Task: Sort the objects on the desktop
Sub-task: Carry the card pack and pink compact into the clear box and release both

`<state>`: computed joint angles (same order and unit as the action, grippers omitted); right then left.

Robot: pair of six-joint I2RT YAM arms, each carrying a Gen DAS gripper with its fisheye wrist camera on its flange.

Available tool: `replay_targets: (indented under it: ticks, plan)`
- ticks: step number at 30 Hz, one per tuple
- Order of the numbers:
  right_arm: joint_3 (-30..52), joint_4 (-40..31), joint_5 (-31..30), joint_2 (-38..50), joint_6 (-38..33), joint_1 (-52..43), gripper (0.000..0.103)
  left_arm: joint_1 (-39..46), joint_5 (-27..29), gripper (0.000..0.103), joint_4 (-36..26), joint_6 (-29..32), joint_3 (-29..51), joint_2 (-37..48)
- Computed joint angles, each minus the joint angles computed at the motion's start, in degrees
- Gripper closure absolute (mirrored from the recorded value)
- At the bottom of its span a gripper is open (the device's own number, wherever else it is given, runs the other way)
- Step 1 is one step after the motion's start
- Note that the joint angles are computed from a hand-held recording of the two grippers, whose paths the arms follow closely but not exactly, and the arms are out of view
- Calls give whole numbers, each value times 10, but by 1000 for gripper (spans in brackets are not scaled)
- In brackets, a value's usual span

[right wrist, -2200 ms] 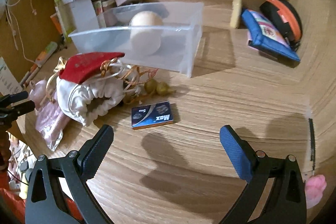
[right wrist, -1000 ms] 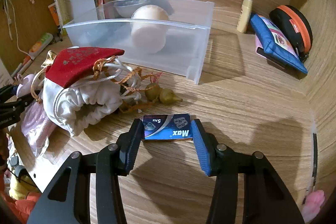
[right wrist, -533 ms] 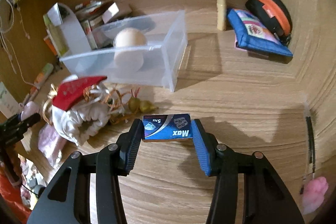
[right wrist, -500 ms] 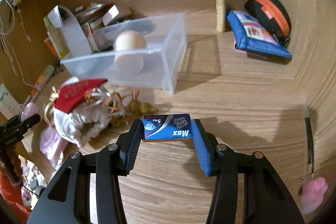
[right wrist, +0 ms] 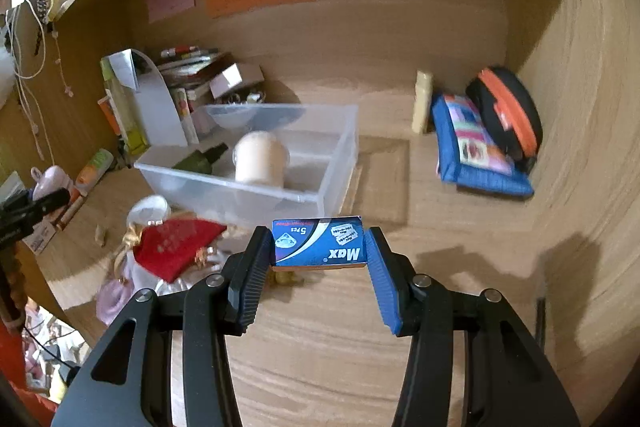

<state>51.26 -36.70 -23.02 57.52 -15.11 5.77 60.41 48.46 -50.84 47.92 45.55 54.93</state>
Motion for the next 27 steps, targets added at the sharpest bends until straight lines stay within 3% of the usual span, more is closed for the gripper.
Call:
replay_targets:
  ticks: [17,27]
  plan:
    - [120,32,46,78,17,89,59,-196,-76,40,80,-190,134,88]
    - [179,47,62,145,26,123,59,-305,-131,40,124,-262,188,153]
